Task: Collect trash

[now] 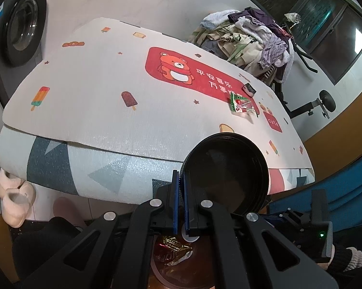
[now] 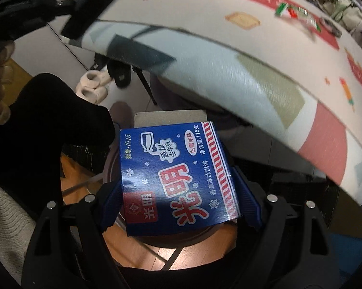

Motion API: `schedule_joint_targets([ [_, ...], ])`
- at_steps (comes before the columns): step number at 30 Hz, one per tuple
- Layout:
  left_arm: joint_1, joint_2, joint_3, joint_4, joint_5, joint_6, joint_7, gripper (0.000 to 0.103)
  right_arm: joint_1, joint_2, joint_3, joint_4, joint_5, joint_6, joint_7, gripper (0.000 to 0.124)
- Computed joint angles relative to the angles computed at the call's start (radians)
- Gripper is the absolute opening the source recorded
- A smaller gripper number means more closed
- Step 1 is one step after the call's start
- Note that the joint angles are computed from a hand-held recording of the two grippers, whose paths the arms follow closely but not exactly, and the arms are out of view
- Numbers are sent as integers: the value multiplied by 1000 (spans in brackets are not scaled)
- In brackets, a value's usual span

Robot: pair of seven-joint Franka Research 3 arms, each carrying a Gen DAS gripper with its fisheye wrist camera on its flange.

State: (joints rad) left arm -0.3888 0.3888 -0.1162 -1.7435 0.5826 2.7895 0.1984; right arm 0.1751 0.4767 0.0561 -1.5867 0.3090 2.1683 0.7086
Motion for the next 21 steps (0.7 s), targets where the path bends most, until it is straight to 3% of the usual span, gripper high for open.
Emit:
schedule_joint_targets([
  [10,5,10,-9,5,-23,-5,25,4,13,37,-13,35,-39,-35,65,84],
  [13,5,13,-11,5,-31,-5,34,4,18,41,-13,31,-51,-25,73,95],
  [21,-1,26,-17,22,-43,-27,67,4,0,29,3,12,-1,75,73,97],
])
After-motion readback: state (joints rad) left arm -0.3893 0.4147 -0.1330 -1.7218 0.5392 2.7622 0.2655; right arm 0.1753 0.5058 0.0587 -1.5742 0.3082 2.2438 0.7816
